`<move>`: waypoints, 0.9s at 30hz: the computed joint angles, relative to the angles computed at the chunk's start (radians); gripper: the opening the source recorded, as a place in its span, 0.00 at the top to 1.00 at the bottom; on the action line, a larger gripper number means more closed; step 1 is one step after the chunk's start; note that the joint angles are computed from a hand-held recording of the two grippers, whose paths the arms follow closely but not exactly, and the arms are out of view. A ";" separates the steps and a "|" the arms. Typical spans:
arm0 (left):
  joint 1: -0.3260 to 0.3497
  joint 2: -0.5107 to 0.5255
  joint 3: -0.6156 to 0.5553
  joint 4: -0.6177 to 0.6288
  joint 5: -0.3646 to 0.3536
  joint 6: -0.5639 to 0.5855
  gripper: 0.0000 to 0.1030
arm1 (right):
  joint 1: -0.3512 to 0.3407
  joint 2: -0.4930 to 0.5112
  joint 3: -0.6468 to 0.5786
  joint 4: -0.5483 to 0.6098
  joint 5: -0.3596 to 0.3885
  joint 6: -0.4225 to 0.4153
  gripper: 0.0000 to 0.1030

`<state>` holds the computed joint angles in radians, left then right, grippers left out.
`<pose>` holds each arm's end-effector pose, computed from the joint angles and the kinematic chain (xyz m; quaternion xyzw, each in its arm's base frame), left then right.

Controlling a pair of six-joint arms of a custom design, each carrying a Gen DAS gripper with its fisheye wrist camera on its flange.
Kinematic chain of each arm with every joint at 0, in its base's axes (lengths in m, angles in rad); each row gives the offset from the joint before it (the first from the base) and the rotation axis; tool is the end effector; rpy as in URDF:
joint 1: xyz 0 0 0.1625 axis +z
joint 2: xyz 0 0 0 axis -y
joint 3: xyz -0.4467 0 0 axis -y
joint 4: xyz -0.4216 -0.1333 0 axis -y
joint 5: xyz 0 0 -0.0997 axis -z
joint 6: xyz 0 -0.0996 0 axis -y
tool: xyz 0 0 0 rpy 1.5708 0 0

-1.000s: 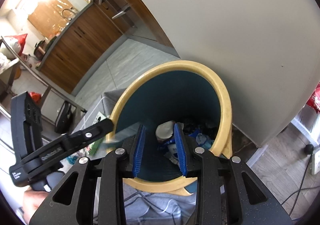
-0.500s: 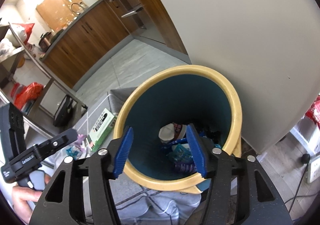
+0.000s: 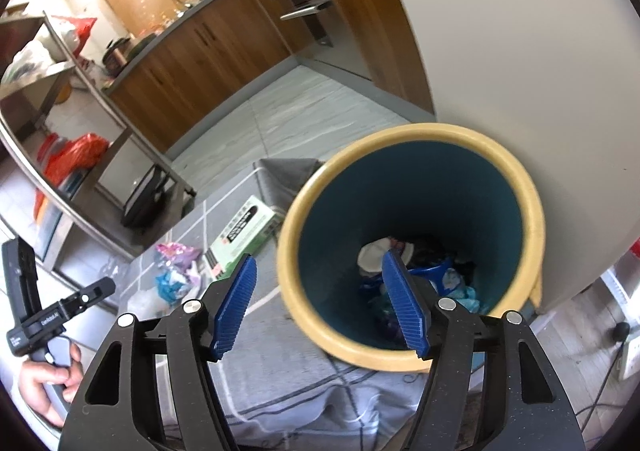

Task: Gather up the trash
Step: 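Move both open tools back over the remaining trash on the table, then grasp the clear plastic bag with the left tool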

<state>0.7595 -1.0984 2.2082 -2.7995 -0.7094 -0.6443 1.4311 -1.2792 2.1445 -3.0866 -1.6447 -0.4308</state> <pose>-0.2170 -0.4940 0.1301 0.0509 0.9060 -0.3176 0.2753 0.0493 -0.5535 0.2507 0.1257 -0.9386 0.2966 0.1234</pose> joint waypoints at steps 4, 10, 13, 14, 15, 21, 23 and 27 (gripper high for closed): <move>0.034 -0.071 0.055 0.071 0.042 -0.060 0.15 | 0.031 0.019 0.003 0.003 -0.010 -0.007 0.34; 0.119 -0.112 0.092 0.083 0.020 -0.056 0.15 | 0.077 0.061 -0.004 0.010 -0.036 -0.020 0.32; 0.151 -0.107 0.089 0.069 0.026 -0.020 0.15 | 0.100 0.086 -0.011 0.016 -0.059 -0.025 0.32; 0.160 -0.104 0.089 0.059 0.028 -0.007 0.15 | 0.108 0.097 -0.016 0.018 -0.069 -0.028 0.32; 0.168 -0.100 0.086 0.048 0.028 0.005 0.16 | 0.114 0.104 -0.018 0.019 -0.075 -0.029 0.32; 0.219 -0.058 0.050 0.042 0.009 0.069 0.25 | 0.143 0.160 -0.045 0.037 -0.111 -0.016 0.31; 0.230 -0.048 0.043 0.039 -0.005 0.078 0.32 | 0.152 0.180 -0.058 0.045 -0.122 -0.005 0.30; 0.244 -0.057 0.045 0.049 -0.045 0.062 0.56 | 0.170 0.224 -0.090 0.065 -0.142 0.006 0.28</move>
